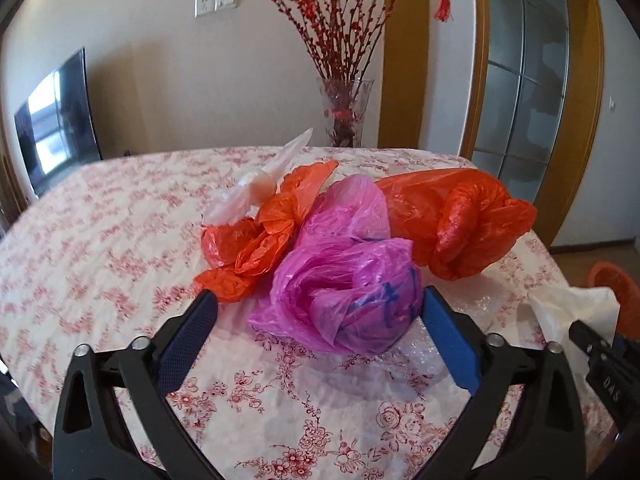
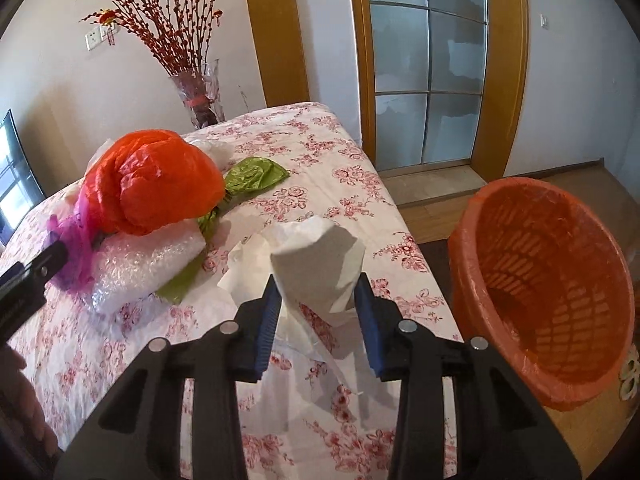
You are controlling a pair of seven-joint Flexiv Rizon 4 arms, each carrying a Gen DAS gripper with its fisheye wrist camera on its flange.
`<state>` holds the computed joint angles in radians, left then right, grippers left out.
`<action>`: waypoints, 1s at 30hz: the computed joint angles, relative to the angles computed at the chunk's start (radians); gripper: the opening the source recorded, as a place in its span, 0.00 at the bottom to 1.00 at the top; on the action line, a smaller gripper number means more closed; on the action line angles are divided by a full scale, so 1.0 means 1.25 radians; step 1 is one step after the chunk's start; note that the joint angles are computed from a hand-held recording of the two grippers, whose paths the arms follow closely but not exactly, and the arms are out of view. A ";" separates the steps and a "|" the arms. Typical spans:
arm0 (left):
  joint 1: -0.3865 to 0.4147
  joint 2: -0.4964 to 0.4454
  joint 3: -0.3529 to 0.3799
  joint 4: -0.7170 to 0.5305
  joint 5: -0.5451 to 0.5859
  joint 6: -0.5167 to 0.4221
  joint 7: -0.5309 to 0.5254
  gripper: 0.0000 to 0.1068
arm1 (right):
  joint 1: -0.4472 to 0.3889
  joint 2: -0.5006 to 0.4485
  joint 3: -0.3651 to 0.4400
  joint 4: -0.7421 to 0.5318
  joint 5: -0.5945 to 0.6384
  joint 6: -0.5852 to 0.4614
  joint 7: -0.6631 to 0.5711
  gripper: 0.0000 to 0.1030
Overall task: Collect trash
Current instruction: 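Grasp the white tissue with the right tool while the left tool grasps the purple bag, then carry both items to the orange wastebasket and open both tools to drop them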
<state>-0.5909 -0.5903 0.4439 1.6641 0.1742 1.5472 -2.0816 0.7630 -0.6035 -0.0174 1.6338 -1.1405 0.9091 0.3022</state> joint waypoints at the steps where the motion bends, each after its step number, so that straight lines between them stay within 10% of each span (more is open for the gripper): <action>1: 0.027 0.007 -0.033 0.007 -0.007 0.007 0.015 0.80 | 0.001 0.002 0.000 0.003 -0.003 0.000 0.002 0.36; 11: 0.222 0.051 -0.295 0.102 -0.126 0.086 0.201 0.25 | -0.003 0.034 0.009 0.042 -0.040 -0.004 0.043 0.36; 30: 0.300 0.143 -0.453 0.236 -0.230 0.226 0.377 0.07 | -0.022 0.125 0.065 0.119 -0.154 -0.081 0.133 0.36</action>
